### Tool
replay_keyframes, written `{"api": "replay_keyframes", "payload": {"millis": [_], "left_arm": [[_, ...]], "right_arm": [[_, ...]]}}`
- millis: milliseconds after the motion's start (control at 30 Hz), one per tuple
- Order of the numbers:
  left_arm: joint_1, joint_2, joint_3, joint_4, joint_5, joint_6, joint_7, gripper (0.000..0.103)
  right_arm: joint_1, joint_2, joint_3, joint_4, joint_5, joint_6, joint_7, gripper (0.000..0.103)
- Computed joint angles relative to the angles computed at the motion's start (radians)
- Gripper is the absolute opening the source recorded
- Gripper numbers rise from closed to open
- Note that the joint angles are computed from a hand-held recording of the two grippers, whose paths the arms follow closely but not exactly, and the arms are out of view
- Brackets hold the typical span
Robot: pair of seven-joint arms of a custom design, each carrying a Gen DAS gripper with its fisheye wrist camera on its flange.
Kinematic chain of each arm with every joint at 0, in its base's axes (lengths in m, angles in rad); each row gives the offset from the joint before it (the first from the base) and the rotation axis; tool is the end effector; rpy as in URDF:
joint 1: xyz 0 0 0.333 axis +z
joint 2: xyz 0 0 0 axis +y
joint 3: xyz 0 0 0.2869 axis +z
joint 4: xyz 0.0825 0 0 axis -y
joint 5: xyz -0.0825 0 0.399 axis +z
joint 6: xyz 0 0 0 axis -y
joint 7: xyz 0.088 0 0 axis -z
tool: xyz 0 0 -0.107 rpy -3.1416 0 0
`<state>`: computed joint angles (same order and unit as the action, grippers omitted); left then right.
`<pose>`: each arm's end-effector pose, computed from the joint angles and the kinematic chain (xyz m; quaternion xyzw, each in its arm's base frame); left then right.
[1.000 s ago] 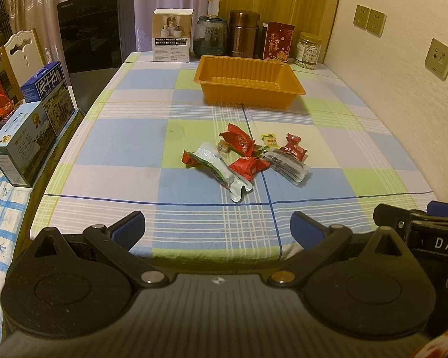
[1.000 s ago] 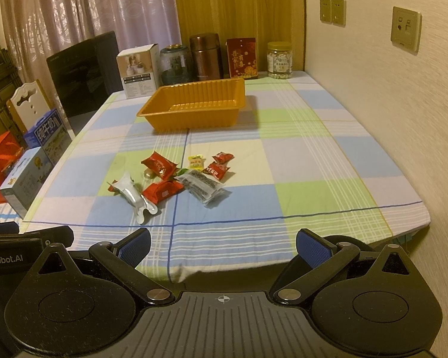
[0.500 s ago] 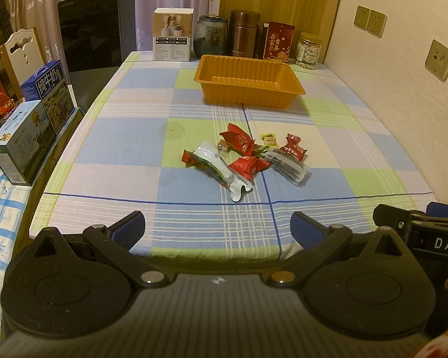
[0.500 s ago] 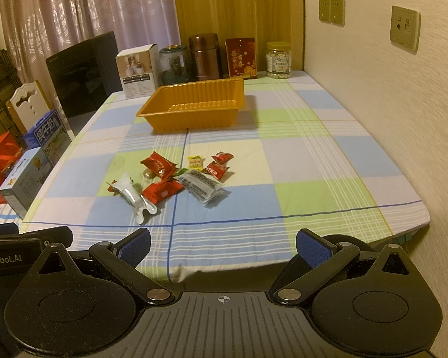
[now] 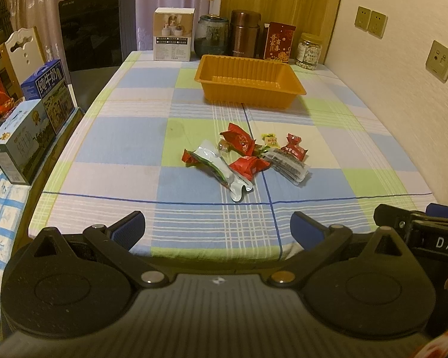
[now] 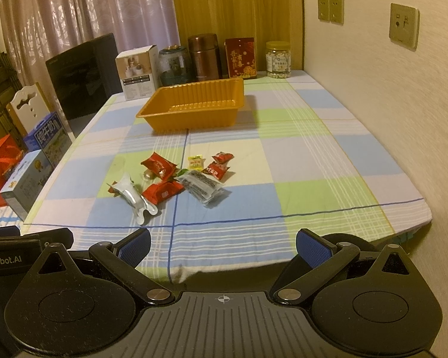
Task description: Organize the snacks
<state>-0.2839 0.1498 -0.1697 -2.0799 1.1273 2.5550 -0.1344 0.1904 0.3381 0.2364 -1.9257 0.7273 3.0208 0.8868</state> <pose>0.5371 -0.2743 0.3473 -0.7665 0.5166 -0.2388 0.2975 0.6230 0.2175 0.3548 -0.7596 0.5172 -0.1438 0.3672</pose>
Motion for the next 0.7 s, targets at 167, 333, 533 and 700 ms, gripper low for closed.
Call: {"api": "replay_keyframes", "payload": {"millis": [167,333,533,700], "left_arm": [[0.006,0.004,0.008,-0.004,0.016,0.027,-0.009,0.103],[0.019,0.022,0.02,-0.001,0.022,0.06,-0.02,0.103],[0.031,0.068,0.043,0.028,0.013,0.081,-0.024,0.102],[0.037,0.117,0.07,0.071,0.002,0.099,-0.03,0.102]], "right_arm": [[0.001,0.016,0.005,0.006,0.005,0.023,-0.001,0.103],[-0.064,0.05,0.084,0.032,0.072,0.036,-0.089,0.103],[-0.05,0.122,0.076,0.102,0.061,0.032,-0.124,0.102],[-0.018,0.192,0.038,0.179,-0.017,0.008,-0.067,0.102]]}}
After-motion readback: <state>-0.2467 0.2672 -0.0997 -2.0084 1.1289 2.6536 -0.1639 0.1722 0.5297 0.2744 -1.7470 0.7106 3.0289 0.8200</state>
